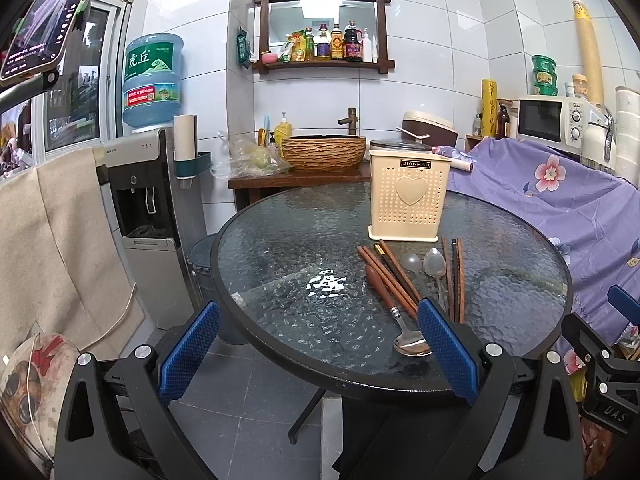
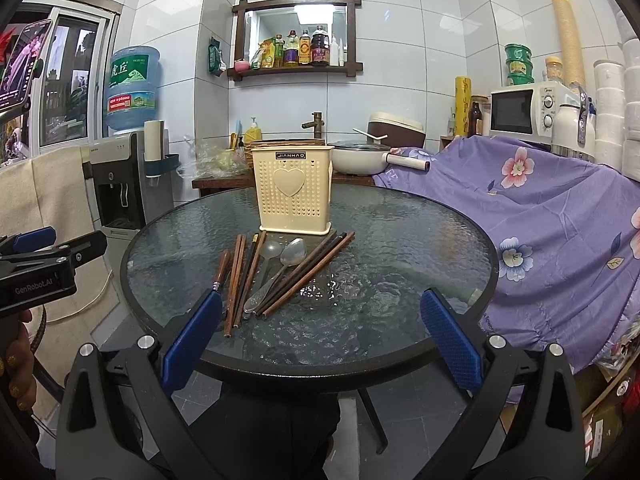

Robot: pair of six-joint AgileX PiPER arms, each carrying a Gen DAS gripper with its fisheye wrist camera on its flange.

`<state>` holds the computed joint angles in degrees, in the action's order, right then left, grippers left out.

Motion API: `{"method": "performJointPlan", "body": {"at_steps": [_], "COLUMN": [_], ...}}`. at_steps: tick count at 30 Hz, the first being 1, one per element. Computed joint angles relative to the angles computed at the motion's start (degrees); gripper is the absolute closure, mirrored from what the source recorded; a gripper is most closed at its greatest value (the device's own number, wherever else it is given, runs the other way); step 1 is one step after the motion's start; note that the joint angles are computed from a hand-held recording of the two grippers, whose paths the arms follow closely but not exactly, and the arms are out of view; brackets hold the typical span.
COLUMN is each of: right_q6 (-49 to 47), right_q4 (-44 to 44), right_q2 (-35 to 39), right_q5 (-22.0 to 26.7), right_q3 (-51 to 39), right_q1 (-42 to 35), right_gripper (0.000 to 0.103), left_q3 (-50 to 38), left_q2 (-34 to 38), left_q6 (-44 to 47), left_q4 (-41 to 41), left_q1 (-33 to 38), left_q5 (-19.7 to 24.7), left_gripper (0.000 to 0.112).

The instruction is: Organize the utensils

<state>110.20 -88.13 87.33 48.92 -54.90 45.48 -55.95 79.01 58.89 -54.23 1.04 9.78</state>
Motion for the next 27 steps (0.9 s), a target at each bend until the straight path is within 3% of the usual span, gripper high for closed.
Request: {"method": "performJointPlan", "body": {"at_steps": [9, 19, 27], "right_q6": [-2.90, -14.19, -24.76], "right_q4": [1.92, 7.04, 14.96], "right_q2": [0.89, 4.77, 9.00], "right_q5": [-0.99, -10.00, -15.75], "right_q3": [-1.23, -7.82, -14.53], "right_q1": [-1.24, -7.68, -12.31], "right_gripper": [0.005, 0.005, 0.005], "left_q3": [-0.30, -6.31, -15.15], "left_q2": [1.06, 6.88, 13.85], "left_q6": [-0.92, -7.87, -21.14], "left_q4": [1.37, 9.00, 23.44], "left_q1": [-0.26, 0.38, -0.97], "left_q5": [0.38, 3.66, 7.78], "left_gripper": [0.015, 0.015, 0.015]}}
